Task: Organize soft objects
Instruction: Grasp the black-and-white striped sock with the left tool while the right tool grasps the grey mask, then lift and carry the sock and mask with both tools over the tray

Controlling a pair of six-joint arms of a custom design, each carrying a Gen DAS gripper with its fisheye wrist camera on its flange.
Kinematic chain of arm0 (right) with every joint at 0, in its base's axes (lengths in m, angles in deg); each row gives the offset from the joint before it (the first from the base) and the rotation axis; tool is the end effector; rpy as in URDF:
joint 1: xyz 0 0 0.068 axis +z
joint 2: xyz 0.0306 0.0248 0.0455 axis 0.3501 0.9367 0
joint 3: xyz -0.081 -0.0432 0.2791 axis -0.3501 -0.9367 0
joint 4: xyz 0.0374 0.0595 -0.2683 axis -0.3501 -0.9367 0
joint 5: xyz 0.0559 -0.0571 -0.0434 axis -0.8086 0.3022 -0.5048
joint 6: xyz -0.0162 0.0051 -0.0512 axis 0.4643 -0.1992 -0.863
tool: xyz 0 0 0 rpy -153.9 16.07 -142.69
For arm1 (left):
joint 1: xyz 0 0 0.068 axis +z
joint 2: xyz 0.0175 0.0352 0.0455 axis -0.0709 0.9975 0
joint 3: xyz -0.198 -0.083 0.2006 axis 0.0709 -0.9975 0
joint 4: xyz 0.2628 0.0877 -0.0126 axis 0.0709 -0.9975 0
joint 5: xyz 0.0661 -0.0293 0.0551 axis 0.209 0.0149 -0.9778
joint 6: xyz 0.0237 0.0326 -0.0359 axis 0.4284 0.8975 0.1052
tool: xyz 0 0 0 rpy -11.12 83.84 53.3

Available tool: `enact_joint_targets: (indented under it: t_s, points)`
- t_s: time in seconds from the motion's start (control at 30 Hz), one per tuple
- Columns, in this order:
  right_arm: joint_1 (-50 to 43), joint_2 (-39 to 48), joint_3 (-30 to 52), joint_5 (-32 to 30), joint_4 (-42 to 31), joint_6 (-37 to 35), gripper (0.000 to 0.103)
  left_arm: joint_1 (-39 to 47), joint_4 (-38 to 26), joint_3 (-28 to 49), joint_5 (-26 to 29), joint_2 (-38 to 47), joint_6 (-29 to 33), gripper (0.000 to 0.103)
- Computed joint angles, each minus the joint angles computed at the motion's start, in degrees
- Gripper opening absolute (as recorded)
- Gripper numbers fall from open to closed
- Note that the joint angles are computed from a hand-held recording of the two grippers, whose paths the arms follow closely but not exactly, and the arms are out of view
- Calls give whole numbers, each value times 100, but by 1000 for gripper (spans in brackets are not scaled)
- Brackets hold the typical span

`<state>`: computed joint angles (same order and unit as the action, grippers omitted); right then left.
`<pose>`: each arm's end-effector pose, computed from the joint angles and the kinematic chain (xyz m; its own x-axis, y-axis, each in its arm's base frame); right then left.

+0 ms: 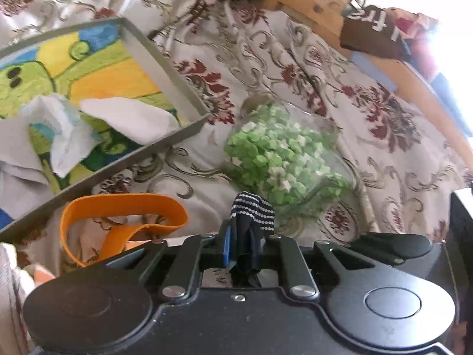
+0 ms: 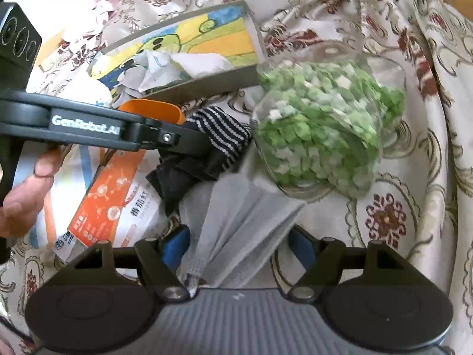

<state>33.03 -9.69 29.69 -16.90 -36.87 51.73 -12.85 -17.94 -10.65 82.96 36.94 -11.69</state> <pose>0.1474 0.0425 0.0890 -0.8028 -0.2250 -0.5521 -0.3890 0.8995 0.1990 0.2086 -0.0463 0.1036 -0.8085 0.0862 -0.5821 0.3381 0.8777 -0.3396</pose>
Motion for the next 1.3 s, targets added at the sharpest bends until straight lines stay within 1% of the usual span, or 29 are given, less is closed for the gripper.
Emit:
enact_joint_targets:
  t_s: [0.07,0.1,0.13,0.17,0.2,0.23,0.27,0.33,0.43,0.5,0.6,0.63,0.67,0.73,0.77,0.83,0.9,1.0,1.07,1.1,1.17,1.3]
  points:
    - [229,24,-47,198,193,8,76,-140,67,-63,-215,-74,-94,15]
    - [359,36,-55,328,244,5,73,-231,62,-49,-333,-75,-142,15]
    - [486,35,-52,457,240,4,68,-310,64,-23,-424,-49,-164,15]
    - [561,23,-46,487,216,-13,64,-374,70,11,-484,-12,-174,15]
    - [579,15,-32,471,174,-36,60,-437,64,68,-513,67,-175,17]
    - [568,-12,-38,466,138,-49,58,-504,41,146,-536,190,-178,21]
    - [569,-18,-20,487,82,-36,56,-574,18,217,-564,310,-162,22]
    - [456,9,31,393,-18,-28,48,-785,-35,385,-703,573,-40,30]
    - [302,93,79,259,-53,-66,44,-1091,-111,603,-997,852,119,35]
    - [281,166,92,240,-17,-84,43,-1229,-151,725,-1195,963,159,37]
    - [230,248,110,178,29,-106,41,-1285,-226,861,-1347,1125,90,32]
    - [211,248,107,150,28,-100,39,-1289,-183,844,-1369,1139,94,28]
    - [177,238,107,116,9,-109,38,-1313,-132,803,-1422,1121,78,25]
    - [130,215,98,57,-1,-132,32,-1305,-73,706,-1456,1033,-21,15]
    - [122,201,92,38,-7,-127,31,-1268,-46,650,-1445,966,-89,13]
    - [104,176,96,-6,-40,-134,25,-1160,-6,518,-1395,746,-264,7]
    - [73,32,76,-56,-107,-182,21,-1054,119,283,-1360,423,-522,7]
    - [135,-399,-9,71,-229,-203,18,-1017,500,-222,-1581,-189,-1293,6]
    - [120,-648,-51,135,-332,-210,17,-965,596,-597,-1611,-737,-1818,6]
    - [66,-756,-63,111,-410,-229,17,-1052,533,-769,-1800,-1096,-2084,6]
    - [-38,-1024,-103,57,-575,-288,17,-1278,224,-967,-2152,-1782,-2407,6]
    - [-273,-1773,-149,-229,-1107,-414,15,-1892,-867,-1168,-2892,-3311,-2898,6]
